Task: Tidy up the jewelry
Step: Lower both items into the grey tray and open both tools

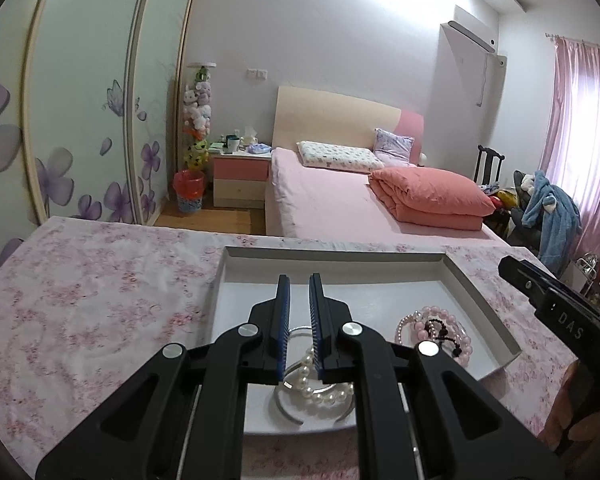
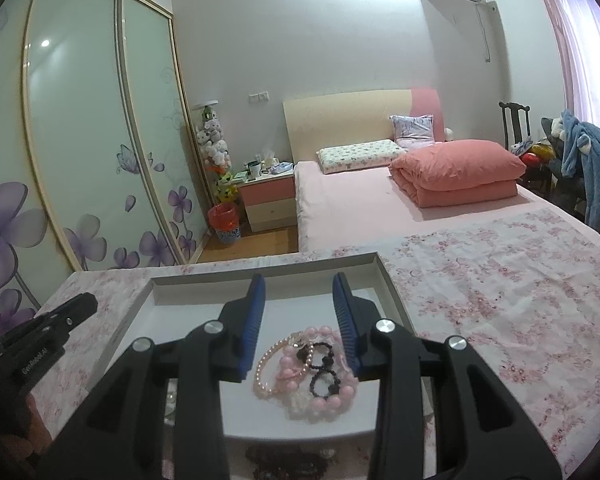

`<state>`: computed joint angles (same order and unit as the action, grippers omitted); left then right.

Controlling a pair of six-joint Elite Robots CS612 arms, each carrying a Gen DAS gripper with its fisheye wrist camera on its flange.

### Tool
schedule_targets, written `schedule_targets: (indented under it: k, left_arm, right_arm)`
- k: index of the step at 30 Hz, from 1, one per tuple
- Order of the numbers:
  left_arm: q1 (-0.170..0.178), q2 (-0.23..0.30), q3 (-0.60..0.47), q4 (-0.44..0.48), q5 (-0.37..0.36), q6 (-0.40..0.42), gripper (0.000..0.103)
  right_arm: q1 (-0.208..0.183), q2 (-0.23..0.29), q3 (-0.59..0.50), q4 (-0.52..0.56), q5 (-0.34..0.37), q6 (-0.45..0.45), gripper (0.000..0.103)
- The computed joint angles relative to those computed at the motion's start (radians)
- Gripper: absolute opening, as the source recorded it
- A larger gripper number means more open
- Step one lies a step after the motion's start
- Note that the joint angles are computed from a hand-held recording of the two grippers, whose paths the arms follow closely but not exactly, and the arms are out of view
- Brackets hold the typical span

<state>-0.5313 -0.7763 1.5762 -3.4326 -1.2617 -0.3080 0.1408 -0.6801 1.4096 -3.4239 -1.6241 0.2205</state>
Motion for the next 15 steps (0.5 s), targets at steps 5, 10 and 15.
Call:
schedule_targets:
  k: [5,10,15]
  left_arm:
    - [-0.003,-0.026,0.056,-0.033,0.014,0.007,0.012]
    - [-0.003,-0.053,0.118,-0.055,0.022,0.007,0.022]
    - [0.0,-0.073,0.172,-0.055,0.027,-0.014,0.035]
  right_arm:
    - [-0.004,-0.03,0.052,-0.007,0.005,0.001,0.035]
    - [-0.015,-0.063,0.107,0.052,0.026,-0.008,0.035]
    - [-0.019,-0.083,0.142,0.159,0.042,-0.042,0.035]
